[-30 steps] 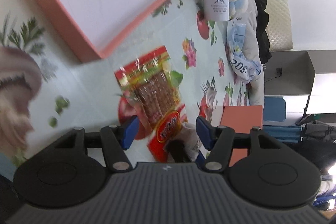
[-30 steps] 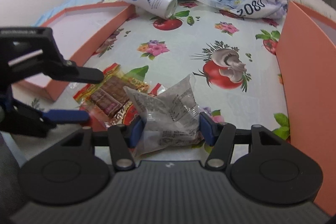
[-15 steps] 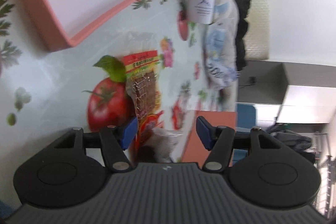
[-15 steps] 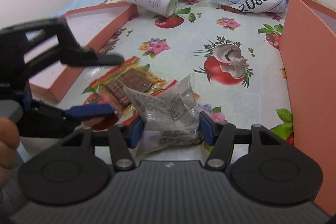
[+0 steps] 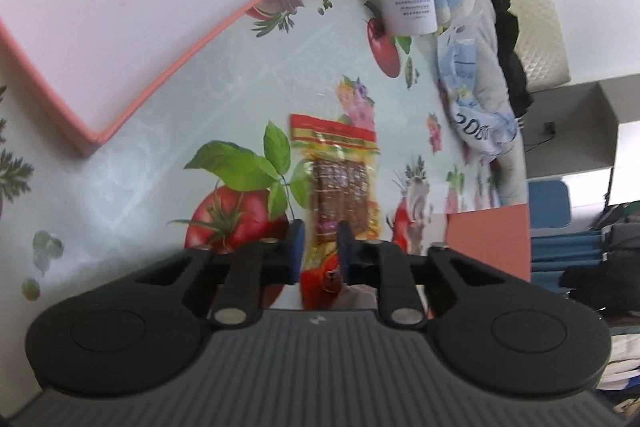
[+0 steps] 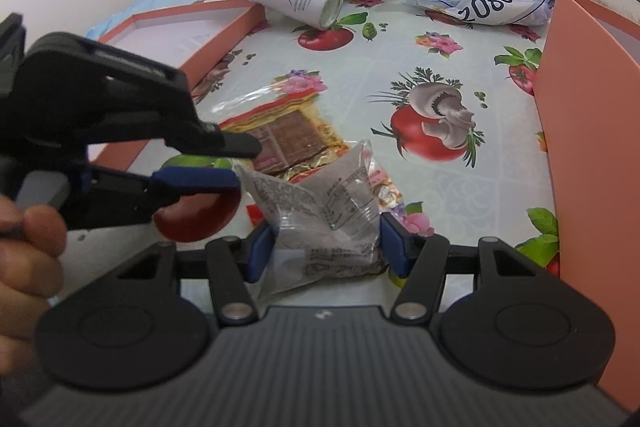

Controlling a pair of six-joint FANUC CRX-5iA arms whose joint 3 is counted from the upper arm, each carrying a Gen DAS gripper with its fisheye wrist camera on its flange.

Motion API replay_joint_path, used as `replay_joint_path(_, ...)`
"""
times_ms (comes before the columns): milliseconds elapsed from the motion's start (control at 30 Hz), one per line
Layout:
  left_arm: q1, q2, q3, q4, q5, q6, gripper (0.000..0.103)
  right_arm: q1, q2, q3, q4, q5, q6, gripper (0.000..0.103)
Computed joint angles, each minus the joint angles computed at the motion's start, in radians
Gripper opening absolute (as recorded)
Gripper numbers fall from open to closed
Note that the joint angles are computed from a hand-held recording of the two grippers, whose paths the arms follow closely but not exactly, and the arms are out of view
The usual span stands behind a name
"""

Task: Organize snacks

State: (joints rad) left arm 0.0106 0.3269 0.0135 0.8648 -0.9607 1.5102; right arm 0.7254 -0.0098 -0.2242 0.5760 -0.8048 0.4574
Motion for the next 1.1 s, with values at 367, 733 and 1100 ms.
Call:
replay_joint_path(367, -0.015, 0.029, 0.076, -0.077, -0.033, -0.102, 0.002, 0.016, -0.03, -0.012, 0.034, -0.041, -0.085, 0.058)
replay_joint_path(733, 0.053, -0.049, -0.102, 0.129, -0.115, -0.029, 0.042, -0.029, -0.055, 0.017, 0.033, -0.045, -0.09, 0.058)
replay_joint_path(1100, 0.02, -0.037, -0.108, 0.159, -0.147, 0.176, 0.052, -0.047, -0.102, 0.015, 0.034, -0.037, -0.169, 0.058)
